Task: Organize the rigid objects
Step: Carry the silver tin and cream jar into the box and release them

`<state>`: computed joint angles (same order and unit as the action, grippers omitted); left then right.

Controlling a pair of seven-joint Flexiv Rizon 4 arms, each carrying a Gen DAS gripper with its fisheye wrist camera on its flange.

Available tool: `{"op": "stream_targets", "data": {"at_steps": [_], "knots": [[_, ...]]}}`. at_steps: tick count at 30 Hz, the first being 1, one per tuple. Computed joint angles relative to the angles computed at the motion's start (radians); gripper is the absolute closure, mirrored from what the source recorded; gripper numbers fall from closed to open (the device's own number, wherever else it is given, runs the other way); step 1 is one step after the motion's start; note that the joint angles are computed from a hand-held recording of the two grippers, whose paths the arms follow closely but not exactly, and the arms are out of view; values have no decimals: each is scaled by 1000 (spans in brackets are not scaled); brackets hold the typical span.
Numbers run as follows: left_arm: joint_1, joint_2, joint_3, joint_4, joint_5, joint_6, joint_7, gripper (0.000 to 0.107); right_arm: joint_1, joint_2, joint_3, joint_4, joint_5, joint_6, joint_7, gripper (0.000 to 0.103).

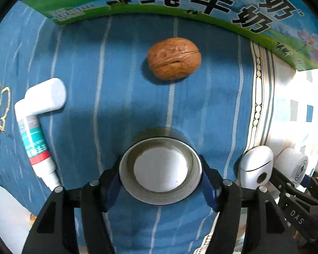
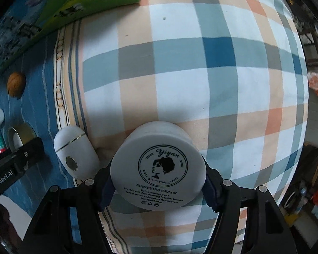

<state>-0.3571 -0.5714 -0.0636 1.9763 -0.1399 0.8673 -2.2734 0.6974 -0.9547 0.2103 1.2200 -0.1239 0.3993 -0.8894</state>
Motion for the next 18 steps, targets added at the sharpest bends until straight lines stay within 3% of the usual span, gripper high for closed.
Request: {"op": "stream_targets", "data": {"at_steps": [8,10,18], "knots": [[-51,104,36,41,112,-17,-88,44,33,40,13,31,-15,21,-25,33],[-65,113,30,2,135,-42,-113,44,43,65,15,52,-22,43,-26,33],[-43,226,21,-27,184,-90,-102,44,63,147,30,87,-29,102,-34,33]]}}
